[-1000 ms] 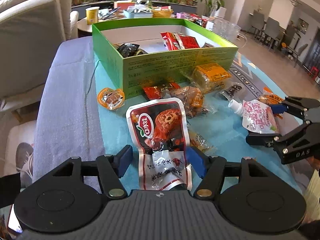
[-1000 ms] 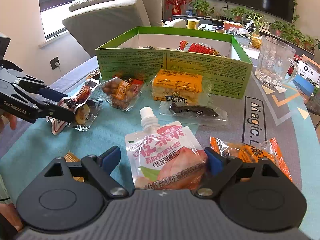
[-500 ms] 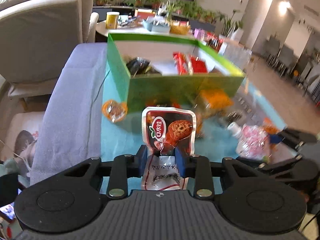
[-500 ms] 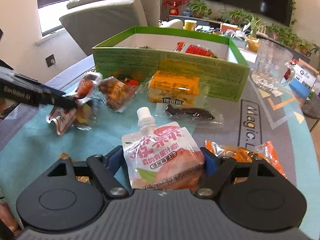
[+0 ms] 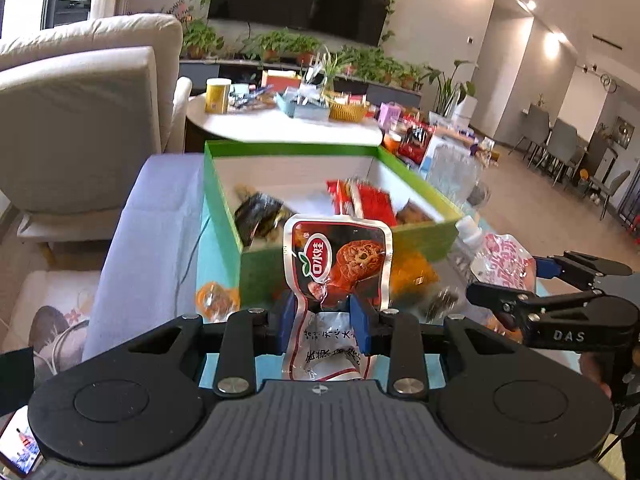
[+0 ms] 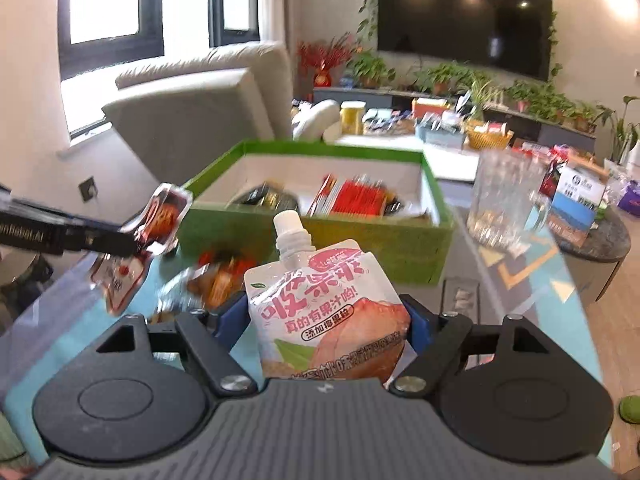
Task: Organize snacks
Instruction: 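Carry the pink pouch and red-labeled bag over the green box with both grippers, then open both grippers to drop the pouch and bag into the box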
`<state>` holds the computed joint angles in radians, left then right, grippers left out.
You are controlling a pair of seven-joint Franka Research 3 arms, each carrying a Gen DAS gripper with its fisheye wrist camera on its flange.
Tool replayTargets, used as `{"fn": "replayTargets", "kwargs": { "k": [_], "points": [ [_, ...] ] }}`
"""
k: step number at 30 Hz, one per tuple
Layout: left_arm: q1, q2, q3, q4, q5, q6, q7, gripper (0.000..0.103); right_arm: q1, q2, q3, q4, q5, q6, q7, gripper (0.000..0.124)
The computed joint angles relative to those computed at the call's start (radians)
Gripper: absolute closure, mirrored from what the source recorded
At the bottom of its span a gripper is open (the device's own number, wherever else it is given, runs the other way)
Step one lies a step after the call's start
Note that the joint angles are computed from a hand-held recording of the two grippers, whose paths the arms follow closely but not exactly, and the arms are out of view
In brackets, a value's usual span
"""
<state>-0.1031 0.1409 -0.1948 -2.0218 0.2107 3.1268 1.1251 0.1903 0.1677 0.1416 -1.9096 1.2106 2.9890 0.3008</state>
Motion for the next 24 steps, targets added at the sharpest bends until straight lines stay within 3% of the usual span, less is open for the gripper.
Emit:
{"fn": "replayTargets", "kwargs": {
  "k": [4, 8, 13, 24],
  "points": [
    [-0.122, 0.052, 0.146, 0.096, 0.193, 0.003, -0.186, 0.075, -0.001, 0.047, 0.009, 0.083, -0.004, 0.026, 0.025, 0.045],
    [-0.178, 0.115, 0.219, 0.212, 0.327, -0.019, -0.317, 0.075, -0.008, 0.102, 0.024, 0.163, -0.054, 0.056, 0.072, 0.045],
    [-0.181, 0.208, 0.229, 0.372, 0.401, -0.073, -0.388, 0.075, -0.008, 0.182, 0.021, 0.266, -0.187, 0.081, 0.227, 0.045],
    [-0.136, 0.394, 0.160, 0.633, 0.325, -0.238, -0.308, 0.074, 0.042, 0.370, -0.079, 0.487, -0.508, 0.011, 0.652, 0.045]
  ]
}}
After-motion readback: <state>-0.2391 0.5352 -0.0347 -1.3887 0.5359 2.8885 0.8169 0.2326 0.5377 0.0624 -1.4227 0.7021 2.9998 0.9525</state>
